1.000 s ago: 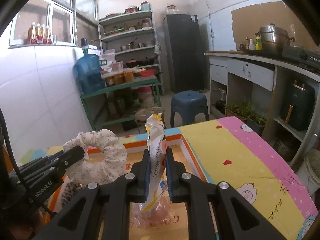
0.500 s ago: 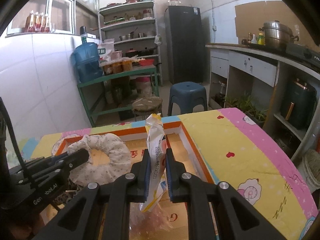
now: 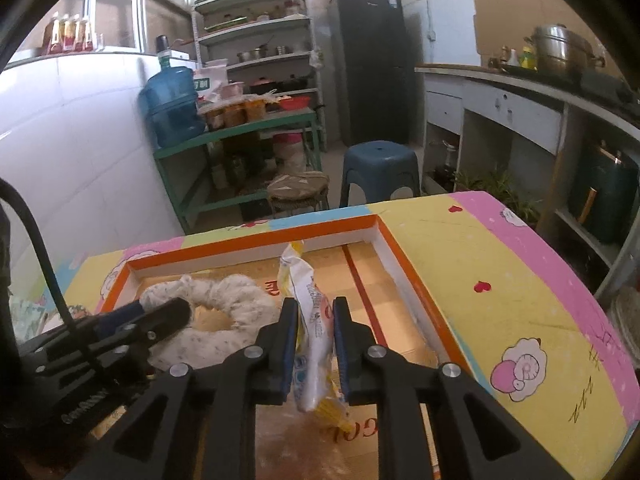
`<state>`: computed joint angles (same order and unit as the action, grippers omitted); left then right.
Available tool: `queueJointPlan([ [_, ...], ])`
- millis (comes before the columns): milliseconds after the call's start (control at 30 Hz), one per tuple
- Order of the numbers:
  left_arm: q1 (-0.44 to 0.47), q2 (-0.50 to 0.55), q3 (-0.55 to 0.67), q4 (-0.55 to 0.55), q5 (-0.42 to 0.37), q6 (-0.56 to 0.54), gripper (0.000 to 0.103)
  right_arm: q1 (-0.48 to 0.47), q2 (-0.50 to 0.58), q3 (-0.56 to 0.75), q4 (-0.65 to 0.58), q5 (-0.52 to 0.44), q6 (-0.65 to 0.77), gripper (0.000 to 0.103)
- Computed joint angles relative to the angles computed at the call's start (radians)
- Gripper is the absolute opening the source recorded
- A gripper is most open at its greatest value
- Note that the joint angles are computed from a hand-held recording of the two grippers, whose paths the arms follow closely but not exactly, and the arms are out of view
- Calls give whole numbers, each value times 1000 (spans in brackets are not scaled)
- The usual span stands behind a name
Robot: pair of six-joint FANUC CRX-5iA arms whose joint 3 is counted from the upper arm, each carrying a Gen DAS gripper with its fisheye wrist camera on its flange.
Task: Organize soft objects
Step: 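Carry the white scrunchie with the left tool while the right tool carries the packet into the box, releasing both, then withdraw both open tools from the box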
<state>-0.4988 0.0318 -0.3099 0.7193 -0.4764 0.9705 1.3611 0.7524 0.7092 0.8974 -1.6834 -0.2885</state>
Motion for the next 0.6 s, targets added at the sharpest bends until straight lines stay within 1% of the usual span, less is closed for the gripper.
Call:
queueJointPlan([
  [33, -1, -6, -9, 10, 13, -7, 45, 2, 2, 1, 5, -7, -4, 22],
  [67, -1, -12, -14, 13, 23, -10, 48, 4, 5, 4, 12, -18, -8, 26],
  [100, -3, -18, -24, 25, 40, -18, 54, 6, 3, -1, 19, -16, -13, 37],
  [133, -4, -25, -36, 46, 58, -35, 60, 6, 0, -9, 27, -9, -19, 52],
  [167, -6, -31, -44, 56, 72, -42, 62, 9, -11, -30, 41, 4, -34, 59],
  [200, -8, -40, -53, 67, 90, -50, 64, 11, -14, -36, 48, 5, -40, 69],
  [267, -9, -52, -63, 80, 103, -63, 65, 14, -10, -32, 61, -5, -42, 69],
  [433, -4, -82, -78, 63, 121, -59, 66, 21, -3, -16, 75, -3, -38, 69],
  [600, 1, -121, -102, 40, 148, -46, 66, 29, 23, 32, 90, -18, -17, 69],
])
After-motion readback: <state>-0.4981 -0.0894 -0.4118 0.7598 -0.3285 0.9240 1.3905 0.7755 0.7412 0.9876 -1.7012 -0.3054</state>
